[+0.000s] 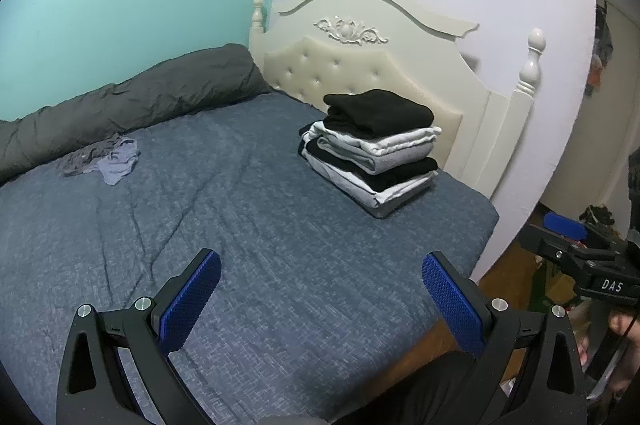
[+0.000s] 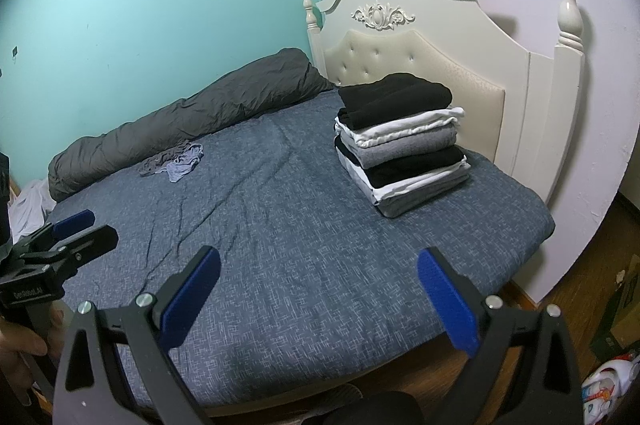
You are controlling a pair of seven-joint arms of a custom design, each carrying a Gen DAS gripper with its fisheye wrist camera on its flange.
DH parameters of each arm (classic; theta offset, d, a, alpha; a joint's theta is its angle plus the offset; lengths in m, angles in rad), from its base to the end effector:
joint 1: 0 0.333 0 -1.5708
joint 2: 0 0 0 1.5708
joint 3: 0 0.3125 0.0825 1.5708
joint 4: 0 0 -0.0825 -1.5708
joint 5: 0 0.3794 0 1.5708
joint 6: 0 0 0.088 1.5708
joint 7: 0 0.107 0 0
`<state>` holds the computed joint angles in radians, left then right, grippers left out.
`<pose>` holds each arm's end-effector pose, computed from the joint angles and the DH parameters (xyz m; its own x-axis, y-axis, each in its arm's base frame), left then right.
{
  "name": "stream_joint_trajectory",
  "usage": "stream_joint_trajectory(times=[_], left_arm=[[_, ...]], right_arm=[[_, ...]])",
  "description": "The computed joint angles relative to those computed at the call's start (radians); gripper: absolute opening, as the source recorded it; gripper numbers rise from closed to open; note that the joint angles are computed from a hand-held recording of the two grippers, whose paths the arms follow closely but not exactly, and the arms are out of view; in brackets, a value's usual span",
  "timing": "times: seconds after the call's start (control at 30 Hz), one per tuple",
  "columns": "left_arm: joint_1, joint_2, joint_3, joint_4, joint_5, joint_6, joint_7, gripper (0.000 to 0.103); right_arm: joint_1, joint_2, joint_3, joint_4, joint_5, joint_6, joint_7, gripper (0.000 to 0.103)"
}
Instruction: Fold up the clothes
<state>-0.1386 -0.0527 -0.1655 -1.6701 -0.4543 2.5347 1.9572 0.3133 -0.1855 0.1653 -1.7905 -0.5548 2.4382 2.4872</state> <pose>0.5610 -0.1742 0.7174 -0.4891 -0.8625 0.1299 -0.5383 0.1813 -0.8231 0.4794 0.2589 0.7168 -0.0769 -0.9858 -0.1493 -0.5619 0.1666 -0.8102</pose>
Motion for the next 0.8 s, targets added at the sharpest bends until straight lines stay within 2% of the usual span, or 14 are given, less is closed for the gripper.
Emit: stream_joint_trajectory(times=[0.3, 0.5, 0.8], left_arm=[[0.002, 0.01, 0.001, 0.014, 0.0, -0.02, -0.019, 0.103], [-0.002, 0.0, -0.002, -0.003, -0.016, 0.0, 0.004, 0.103], [-0.002, 0.001, -0.001, -0.007, 0.014, 0.014, -0.024, 0.103]], right_arm=[[-0.001, -0.002, 0.0, -0.004, 0.002, 0.004, 0.001, 0.1], [-0.001, -0.003, 0.001, -0.005, 0.0, 0.003, 0.005, 0.1], [-0.002, -0.008, 0.004, -0.012, -0.004, 0.002, 0.014, 0.1]])
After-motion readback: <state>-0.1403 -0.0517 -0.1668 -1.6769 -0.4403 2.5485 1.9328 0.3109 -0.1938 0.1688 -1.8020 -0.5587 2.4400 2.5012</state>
